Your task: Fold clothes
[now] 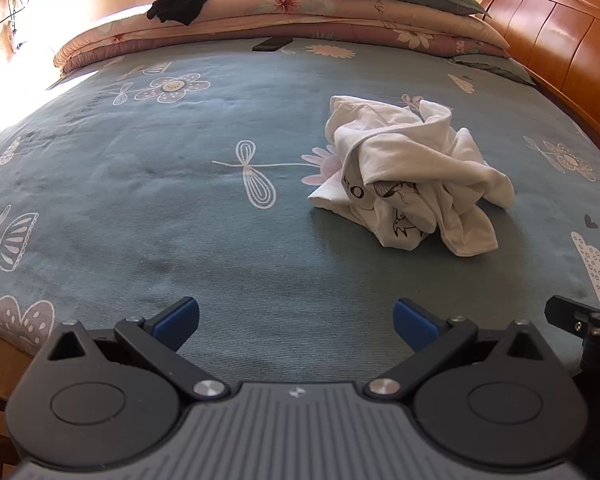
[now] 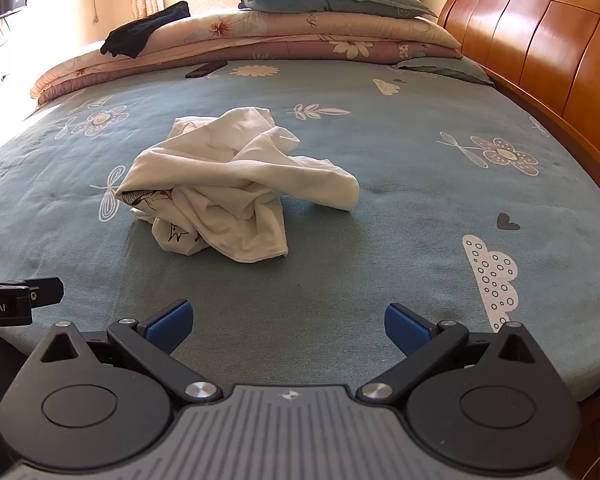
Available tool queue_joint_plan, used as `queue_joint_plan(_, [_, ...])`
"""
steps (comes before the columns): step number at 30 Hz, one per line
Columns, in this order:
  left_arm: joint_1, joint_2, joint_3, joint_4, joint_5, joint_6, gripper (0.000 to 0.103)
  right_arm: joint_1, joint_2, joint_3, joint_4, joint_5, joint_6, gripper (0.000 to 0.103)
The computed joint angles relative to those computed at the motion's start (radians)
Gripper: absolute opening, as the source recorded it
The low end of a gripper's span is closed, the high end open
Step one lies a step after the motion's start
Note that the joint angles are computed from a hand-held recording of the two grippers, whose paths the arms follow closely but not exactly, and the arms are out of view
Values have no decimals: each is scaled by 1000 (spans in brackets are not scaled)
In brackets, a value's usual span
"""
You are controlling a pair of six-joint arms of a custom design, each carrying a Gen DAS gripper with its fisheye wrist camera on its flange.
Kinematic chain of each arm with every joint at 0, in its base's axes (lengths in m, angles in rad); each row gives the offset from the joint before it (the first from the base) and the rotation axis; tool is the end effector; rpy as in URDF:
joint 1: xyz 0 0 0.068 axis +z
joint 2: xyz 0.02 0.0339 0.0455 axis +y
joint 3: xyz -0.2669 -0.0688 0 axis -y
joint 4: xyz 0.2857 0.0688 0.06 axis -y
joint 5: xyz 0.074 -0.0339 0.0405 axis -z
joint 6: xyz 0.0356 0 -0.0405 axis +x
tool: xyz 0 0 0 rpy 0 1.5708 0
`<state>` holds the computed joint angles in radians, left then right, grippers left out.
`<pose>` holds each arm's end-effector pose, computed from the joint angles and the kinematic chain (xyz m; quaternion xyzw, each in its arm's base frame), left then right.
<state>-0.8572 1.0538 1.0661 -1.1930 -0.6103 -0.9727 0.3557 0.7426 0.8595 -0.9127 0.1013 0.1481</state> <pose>0.1544 -0.1471 0.3136 -0.1121 0.9308 0.0332 0.3463 0.1669 0.0582 0.3087 -0.0768 0.9217 0.0487 0.3772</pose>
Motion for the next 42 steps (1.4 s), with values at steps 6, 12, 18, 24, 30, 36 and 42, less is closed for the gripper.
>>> queue_joint_plan(6, [9, -5, -6, 10, 9, 2, 103, -13, -12, -7, 7, -18, -10, 103])
queue_joint_plan(12, [17, -22, -20, 33, 16, 11, 103, -50, -20, -16, 19, -64, -16, 103])
queue_joint_plan(18, [41, -57, -55, 100, 43, 46, 103, -115, -58, -53, 76, -170, -14, 103])
queue_joint_plan(24, [77, -93, -103, 184, 96, 74, 103, -189, -17, -60, 78, -311, -24, 103])
queue_joint_plan(30, [114, -106, -149, 290, 172, 181, 103, -278, -16, -94, 134, -443, 18, 103])
queue_joint_plan(36, [117, -57, -146, 337, 180, 218, 103, -331, -91, -173, 281, -514, -11, 103])
queue_joint_plan(42, [178, -68, -178, 442, 304, 258, 103, -423, -35, -168, 344, -647, -25, 103])
